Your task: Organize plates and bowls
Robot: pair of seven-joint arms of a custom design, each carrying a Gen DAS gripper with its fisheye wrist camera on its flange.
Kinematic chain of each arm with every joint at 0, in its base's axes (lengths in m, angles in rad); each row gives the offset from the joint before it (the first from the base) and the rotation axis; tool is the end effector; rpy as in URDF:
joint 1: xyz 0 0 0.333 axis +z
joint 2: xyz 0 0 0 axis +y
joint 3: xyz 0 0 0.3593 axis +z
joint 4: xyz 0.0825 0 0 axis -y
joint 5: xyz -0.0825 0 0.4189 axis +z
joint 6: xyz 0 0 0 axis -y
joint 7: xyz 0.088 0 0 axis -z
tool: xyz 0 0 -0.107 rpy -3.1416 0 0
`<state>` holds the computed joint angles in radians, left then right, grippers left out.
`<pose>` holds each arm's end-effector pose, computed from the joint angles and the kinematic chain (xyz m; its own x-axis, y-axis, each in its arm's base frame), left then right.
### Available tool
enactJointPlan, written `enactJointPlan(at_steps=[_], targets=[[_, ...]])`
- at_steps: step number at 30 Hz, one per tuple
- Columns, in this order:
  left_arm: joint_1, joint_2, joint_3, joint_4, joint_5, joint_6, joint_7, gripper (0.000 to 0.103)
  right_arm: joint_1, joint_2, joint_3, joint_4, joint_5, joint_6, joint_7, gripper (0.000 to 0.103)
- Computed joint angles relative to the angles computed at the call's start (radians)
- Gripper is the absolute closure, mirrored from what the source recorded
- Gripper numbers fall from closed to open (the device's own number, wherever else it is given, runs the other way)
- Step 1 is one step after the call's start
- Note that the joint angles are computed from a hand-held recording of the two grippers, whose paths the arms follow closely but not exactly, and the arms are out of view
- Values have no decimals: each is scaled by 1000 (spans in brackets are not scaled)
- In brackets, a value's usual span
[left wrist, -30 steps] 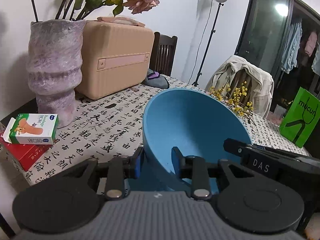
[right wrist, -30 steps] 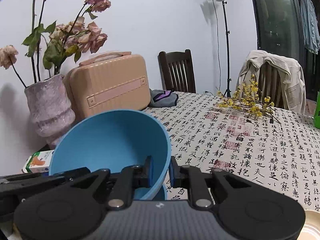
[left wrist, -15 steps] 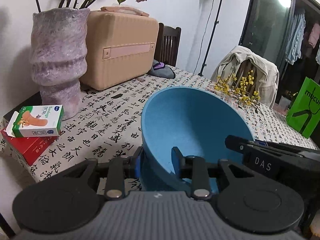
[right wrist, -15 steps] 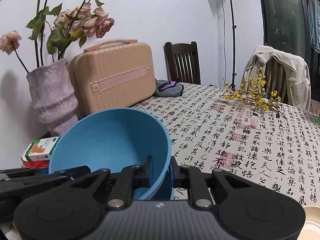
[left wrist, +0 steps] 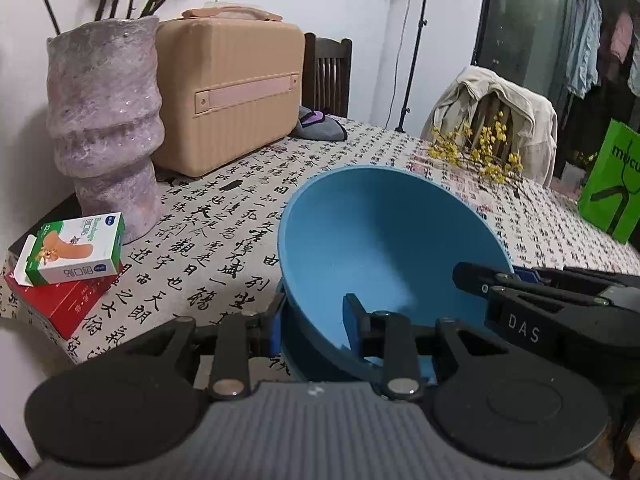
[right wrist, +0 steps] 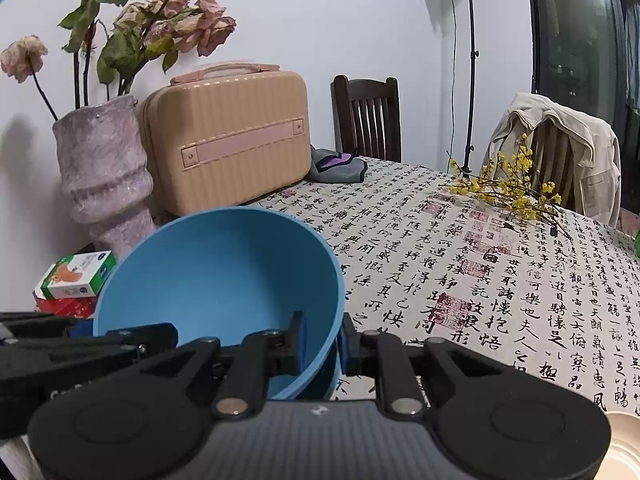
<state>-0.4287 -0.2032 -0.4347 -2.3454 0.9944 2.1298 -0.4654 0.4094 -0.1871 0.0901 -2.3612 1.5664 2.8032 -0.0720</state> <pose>0.3518 -0.3632 0.4466 0.5227 -0.8475 0.0926 -0.4885 -0.3867 -0.7822 0.4727 0.2053 0.4584 0.7275 -0.6772 -0.1097 -0.4391 -0.3368 -0.8329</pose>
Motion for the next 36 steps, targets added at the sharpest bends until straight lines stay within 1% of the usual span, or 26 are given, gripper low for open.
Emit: enactJointPlan(at_steps=[6,11,22,26,30,33,36], targets=[[-2,6,8,7,-31,8,71,73,0,-4,1,-4,0,3,-18,87],[-1,5,9,8,-42,14,90,72,2,3,3,-3,-11,9,-13,87],[33,-50,11,-40,-61,112,42,72,1,12,-5,-1,-47,-8,22,87],[51,-78,12,-65,-73,165,15,72,0,15,-8,2,-51,-14,32,87],[73,-104,8,-89,-88,207,0,77,-2,18,-9,7,-51,-19,41,87],[89,-114,1,-99,-99,221,-2,81,-4,19,-10,8,-50,-24,42,87],[99,-119,-8,-101,-107,227,-6,81,-5,18,-10,7,-48,-27,43,87]])
